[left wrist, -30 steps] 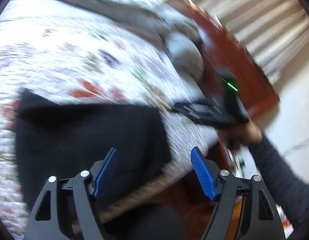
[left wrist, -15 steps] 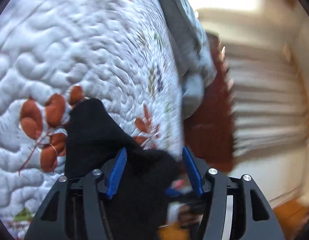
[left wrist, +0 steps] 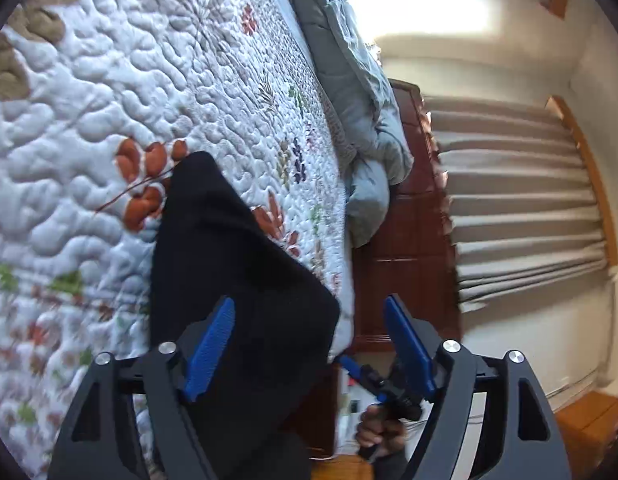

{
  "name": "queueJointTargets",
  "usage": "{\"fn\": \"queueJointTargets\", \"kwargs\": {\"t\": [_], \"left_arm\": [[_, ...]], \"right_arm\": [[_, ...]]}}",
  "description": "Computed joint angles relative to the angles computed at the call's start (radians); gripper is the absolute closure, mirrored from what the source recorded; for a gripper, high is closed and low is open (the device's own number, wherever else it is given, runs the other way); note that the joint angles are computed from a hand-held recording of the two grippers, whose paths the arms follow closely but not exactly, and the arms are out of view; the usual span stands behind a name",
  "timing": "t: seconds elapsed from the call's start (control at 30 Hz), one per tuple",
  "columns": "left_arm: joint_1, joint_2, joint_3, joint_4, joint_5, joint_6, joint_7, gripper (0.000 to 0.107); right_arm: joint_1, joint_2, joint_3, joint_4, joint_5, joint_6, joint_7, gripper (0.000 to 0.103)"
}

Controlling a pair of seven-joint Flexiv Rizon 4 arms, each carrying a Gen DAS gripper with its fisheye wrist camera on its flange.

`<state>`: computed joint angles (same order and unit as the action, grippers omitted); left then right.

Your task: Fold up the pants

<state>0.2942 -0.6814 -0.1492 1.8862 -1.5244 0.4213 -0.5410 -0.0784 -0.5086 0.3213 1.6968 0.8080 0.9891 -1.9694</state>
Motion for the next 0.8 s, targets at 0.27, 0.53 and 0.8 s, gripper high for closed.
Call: {"fn": "queueJointTargets", "kwargs": {"t": [0.27,0.53,0.8], "left_arm": [[-0.017,0.050,0.053,0.074,0.097,0.054,0.008,0.026],[-0.017,0.022,0.049,0.082,0.184,0.105,-0.033,0.027],[-0.018,0.032,0.042,0.093,0.228,0.097,-0.021,0.027]], "right_arm": [[-0.066,-0.120,-0.001,-0.096,0.103,-0.151,0.161,0.023],[-0.072,-0.084,0.002,-0.074,0.093,-0.170,0.159,0.089],[-0.069,-0.064,-0.043,0.005,0.133,-0.115,0.118,0.090]]}}
